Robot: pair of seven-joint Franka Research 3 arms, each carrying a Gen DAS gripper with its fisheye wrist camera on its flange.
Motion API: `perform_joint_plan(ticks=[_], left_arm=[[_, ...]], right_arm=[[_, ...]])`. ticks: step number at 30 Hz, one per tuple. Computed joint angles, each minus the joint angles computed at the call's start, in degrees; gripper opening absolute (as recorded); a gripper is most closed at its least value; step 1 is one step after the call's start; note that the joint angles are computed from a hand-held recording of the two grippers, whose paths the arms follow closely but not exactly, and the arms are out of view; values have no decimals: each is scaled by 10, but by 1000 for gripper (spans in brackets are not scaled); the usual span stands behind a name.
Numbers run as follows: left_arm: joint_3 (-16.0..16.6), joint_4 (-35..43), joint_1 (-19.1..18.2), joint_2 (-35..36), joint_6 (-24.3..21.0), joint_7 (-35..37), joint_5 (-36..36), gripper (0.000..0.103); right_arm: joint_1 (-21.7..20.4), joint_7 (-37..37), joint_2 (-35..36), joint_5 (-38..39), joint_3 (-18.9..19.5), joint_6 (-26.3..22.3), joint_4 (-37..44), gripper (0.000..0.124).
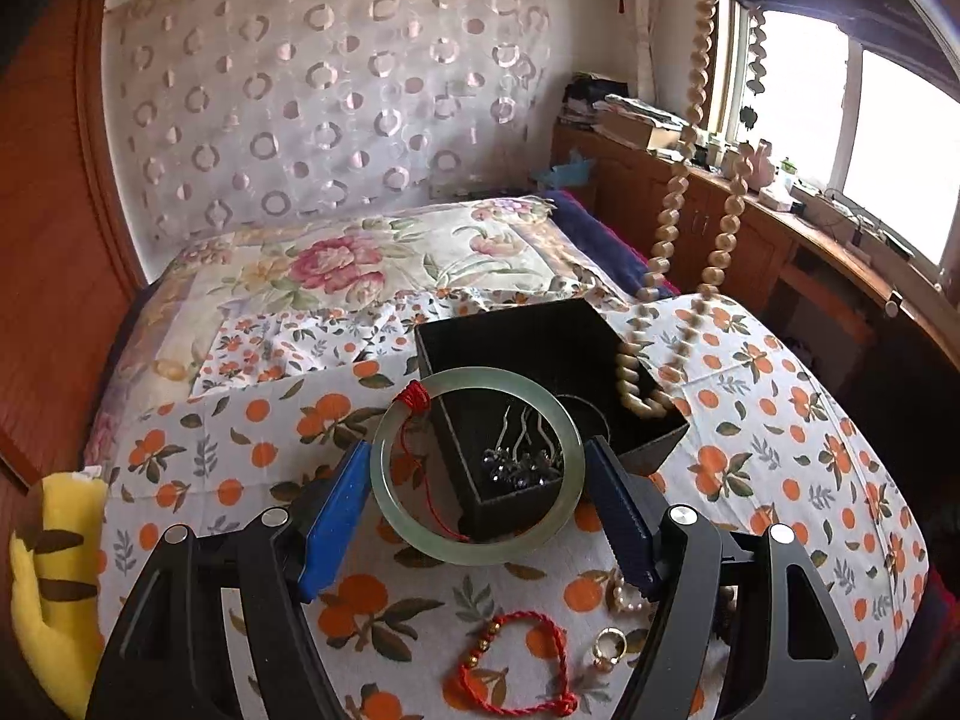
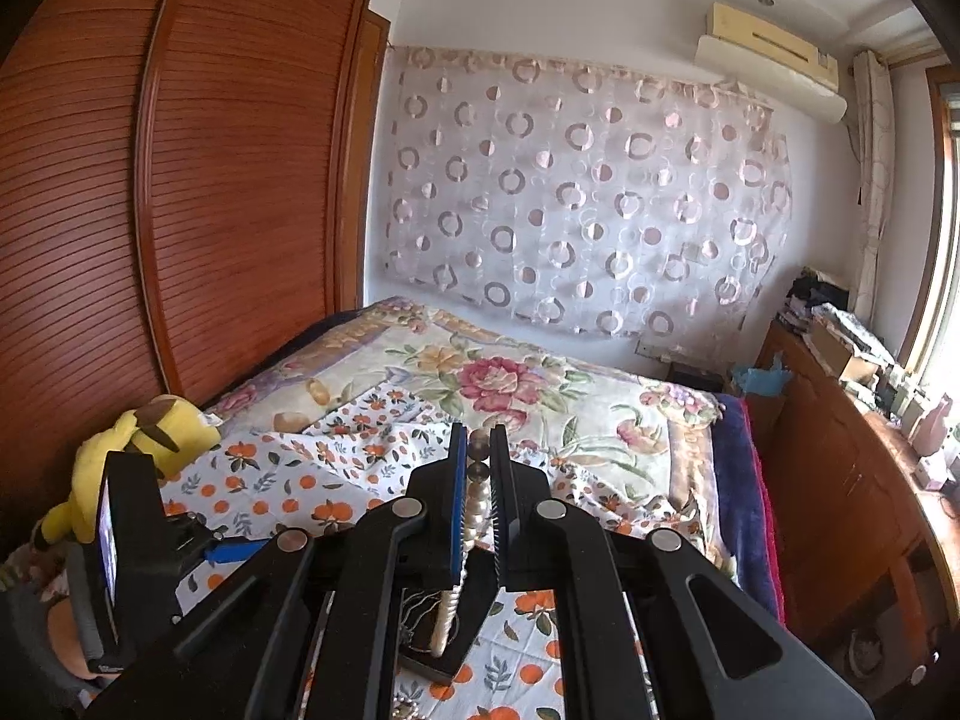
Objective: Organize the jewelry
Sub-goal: 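Carry the jade bangle into the box with the left tool while the right tool drops the pearls in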
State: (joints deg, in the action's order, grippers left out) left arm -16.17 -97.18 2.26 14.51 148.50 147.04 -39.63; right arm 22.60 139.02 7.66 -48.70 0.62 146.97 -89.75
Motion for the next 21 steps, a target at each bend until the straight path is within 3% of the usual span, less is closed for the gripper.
perform_joint_plan(ticks=[7, 10, 21], left_arm=[[-5, 24, -6, 24, 1, -29, 23, 69], [-9, 36, -7, 35, 0, -42, 34, 69], [-21, 87, -20, 77, -4, -106, 108, 69]], right_arm=[[-12, -44, 18, 101, -2, 17, -27, 9], [-13, -41, 21, 129, -8, 30, -43, 22], [-15, -10, -16, 100, -6, 44, -100, 23]])
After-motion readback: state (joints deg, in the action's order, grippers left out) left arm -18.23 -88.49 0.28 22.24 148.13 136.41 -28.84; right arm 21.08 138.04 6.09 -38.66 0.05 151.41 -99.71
